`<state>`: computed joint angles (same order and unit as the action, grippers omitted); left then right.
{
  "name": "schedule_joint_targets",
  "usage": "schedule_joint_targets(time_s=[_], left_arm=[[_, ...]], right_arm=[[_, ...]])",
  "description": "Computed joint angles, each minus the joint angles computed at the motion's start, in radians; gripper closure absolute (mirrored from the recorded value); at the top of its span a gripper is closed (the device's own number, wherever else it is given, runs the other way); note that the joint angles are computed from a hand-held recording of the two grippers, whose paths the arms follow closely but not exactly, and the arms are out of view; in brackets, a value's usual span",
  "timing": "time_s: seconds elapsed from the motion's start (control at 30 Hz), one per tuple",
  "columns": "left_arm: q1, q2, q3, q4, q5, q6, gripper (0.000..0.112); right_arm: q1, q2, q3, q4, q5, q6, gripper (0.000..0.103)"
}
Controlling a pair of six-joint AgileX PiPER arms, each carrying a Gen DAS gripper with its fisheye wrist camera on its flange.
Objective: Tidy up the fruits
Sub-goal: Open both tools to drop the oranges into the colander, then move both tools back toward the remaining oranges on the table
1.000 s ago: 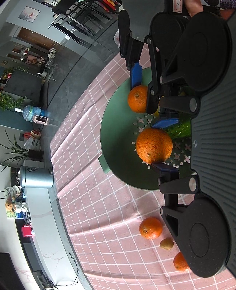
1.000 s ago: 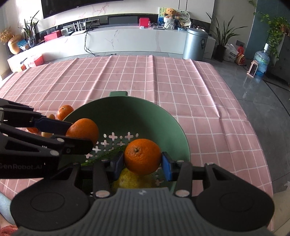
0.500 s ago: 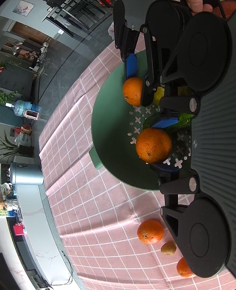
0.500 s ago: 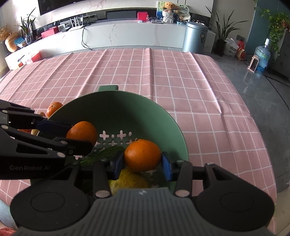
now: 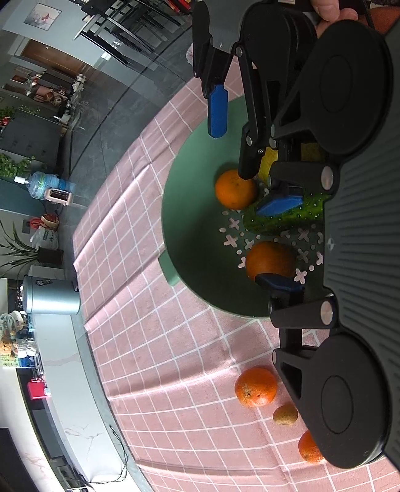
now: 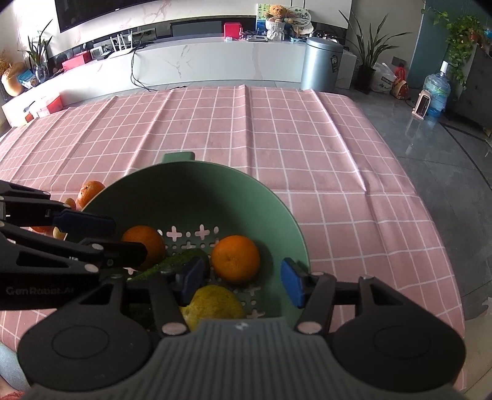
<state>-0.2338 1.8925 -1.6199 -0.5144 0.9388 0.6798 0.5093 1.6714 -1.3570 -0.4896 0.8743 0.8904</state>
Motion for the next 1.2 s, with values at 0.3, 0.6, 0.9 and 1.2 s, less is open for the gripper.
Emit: schedule_joint_targets(time_s=[0.3,0.6,0.9,1.2], left_arm=[[0.056,-0.130,0.083,-0.045,0.003,0.085,0.057],[0.187,-0.239,0.138,-0.092,0.041,0.185,0.054],[0.361,-0.266,0.177,-0.157,0.064,0.284,0.054],[0.501,-0.301,0.305,-0.291,0.007,0.468,0.054]], right_arm=[[0.091,-0.077,0.026,-0.095,0.029,0.214,0.037],[0.263,-0.099,0.019,-0.242,0.067,0.507,0.033],[0.414,-0.036,-0.016,-0.371,0.066,0.759,0.033],[0.551,0.126,-0.170,-0.518,0.221,0.862,0.033]])
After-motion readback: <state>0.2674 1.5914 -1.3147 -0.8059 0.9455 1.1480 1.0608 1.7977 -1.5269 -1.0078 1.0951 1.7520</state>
